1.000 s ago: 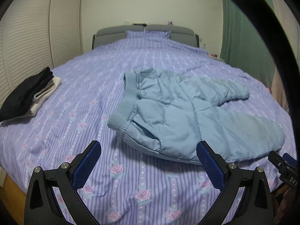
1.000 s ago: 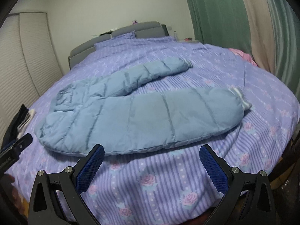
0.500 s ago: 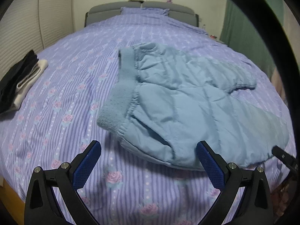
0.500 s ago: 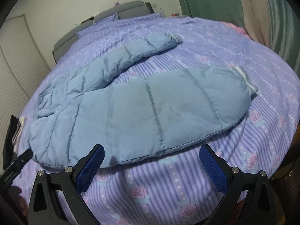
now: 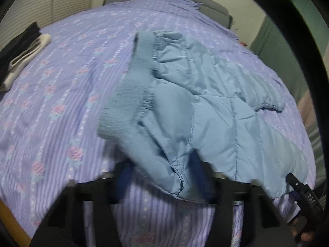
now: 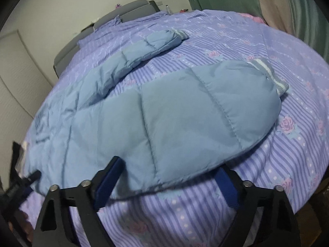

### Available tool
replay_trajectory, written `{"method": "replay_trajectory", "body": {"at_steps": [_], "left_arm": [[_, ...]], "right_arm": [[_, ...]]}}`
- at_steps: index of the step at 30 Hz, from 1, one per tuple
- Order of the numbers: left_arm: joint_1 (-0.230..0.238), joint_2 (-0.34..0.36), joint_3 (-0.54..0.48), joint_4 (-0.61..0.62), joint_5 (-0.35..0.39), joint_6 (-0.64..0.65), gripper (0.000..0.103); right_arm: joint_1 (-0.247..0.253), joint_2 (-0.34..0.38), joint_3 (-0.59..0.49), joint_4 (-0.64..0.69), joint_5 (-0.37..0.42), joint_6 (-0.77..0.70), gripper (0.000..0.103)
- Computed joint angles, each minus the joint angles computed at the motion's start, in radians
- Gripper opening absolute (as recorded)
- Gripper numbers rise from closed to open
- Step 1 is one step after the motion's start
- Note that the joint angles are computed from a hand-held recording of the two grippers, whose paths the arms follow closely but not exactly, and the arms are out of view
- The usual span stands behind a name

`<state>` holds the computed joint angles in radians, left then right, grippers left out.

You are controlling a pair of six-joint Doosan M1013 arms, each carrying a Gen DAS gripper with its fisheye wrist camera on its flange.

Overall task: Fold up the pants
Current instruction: 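Lower both tools to the pants waistband and close on it, then lift the waistband with both tools and fold it over toward the cuffs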

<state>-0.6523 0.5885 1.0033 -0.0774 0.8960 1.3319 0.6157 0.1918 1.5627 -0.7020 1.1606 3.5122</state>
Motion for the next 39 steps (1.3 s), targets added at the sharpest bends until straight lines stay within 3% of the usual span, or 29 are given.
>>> {"method": "replay_trajectory", "body": {"at_steps": [4,8,15,18,24,29,34,39], "left_arm": [[0.006,-0.016,0.013,-0.034,-0.019,0.033,0.018],[-0.002,-0.043,0.041,0.010,-0.078,0.034,0.012],[0.011,-0.095,0.109,0.037,-0.134,0.023,0.011],[0.016,-0.131,0.160,0.101,-0.160,-0.017,0.011],[0.039,-0.155,0.188,0.162,-0.125,-0.101,0.011],[0.048,-0.133,0.131,0.143,-0.072,-0.113,0.011],[0.039,-0.114,0.080,0.165,-0.078,-0.092,0.011],[0.042,-0.063,-0.026,0.148,-0.038,-0.075,0.011]], "right_arm": [[0.007,0.007,-0.028,-0.017,0.045,-0.070,0.042],[0.021,-0.004,-0.047,-0.048,0.068,-0.098,0.020],[0.049,-0.005,-0.090,-0.091,0.083,-0.154,0.017],[0.062,-0.001,-0.107,-0.092,0.066,-0.178,0.017],[0.075,0.035,-0.166,-0.103,0.035,-0.297,0.016],[0.058,0.056,-0.206,-0.108,0.019,-0.344,0.015],[0.030,0.058,-0.228,-0.127,0.021,-0.352,0.015],[-0.007,0.071,-0.259,-0.140,0.012,-0.363,0.015]]}}
